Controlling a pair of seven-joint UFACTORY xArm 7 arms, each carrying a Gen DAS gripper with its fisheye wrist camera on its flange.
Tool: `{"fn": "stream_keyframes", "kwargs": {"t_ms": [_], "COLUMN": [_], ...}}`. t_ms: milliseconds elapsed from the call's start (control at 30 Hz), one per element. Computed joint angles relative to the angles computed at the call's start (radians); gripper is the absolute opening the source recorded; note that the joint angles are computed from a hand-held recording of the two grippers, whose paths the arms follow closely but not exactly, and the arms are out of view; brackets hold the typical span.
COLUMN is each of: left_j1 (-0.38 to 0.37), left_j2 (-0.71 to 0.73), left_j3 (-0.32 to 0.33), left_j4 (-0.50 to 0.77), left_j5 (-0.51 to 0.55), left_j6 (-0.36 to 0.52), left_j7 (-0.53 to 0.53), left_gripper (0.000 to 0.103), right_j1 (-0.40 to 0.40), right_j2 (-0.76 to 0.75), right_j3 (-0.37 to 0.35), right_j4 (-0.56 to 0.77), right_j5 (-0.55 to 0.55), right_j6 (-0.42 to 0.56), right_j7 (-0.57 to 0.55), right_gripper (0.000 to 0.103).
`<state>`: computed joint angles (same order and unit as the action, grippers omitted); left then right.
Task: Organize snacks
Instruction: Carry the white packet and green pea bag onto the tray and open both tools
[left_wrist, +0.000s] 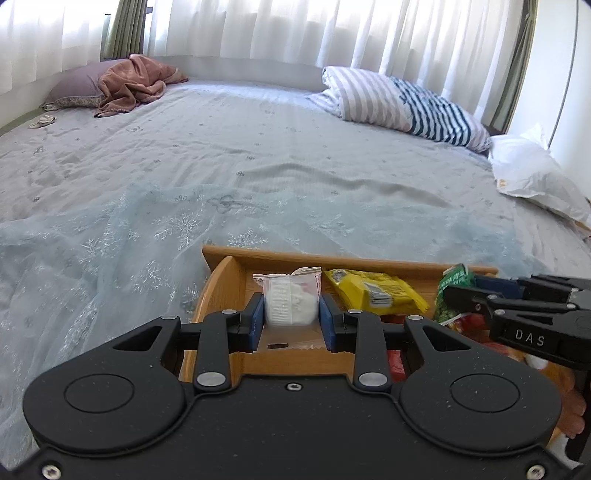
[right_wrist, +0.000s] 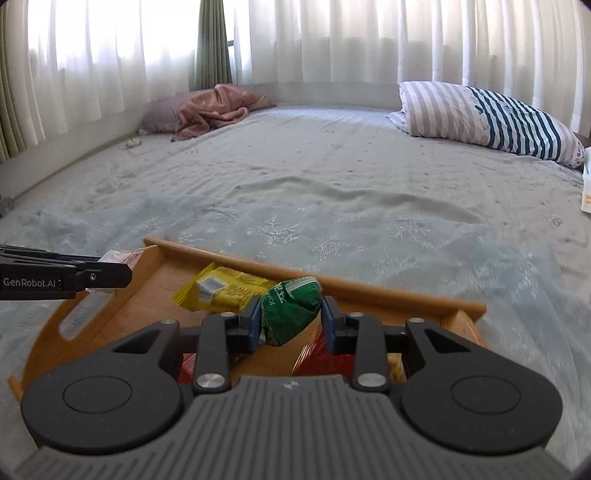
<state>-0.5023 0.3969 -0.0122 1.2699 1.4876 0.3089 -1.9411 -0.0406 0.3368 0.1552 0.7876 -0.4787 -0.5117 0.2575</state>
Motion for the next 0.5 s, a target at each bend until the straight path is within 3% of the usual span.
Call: {"fn": "stream_keyframes", "kwargs": {"t_ms": [200, 500], "left_j1": [-0.007, -0.055], "left_j2": [0.068, 0.121], "left_j3": [0.024, 0.079], "left_j4": [0.058, 0.111], "left_j5": [-0.078, -0.133], "left_j6": [-0.006, -0.001], "left_j7": [0.078, 0.142], "left_gripper": [0.03, 0.03], "right_j1": [0.026, -0.076], "right_j2": [0.061, 0.114], "right_j3": [-0.002, 0.085], "right_j4": [0.086, 0.141], "right_j5": [0.056, -0.026], "right_j6": [0.062, 0.085], "right_j7": [-0.057, -0.025], "right_gripper": [0.037, 0.037]}}
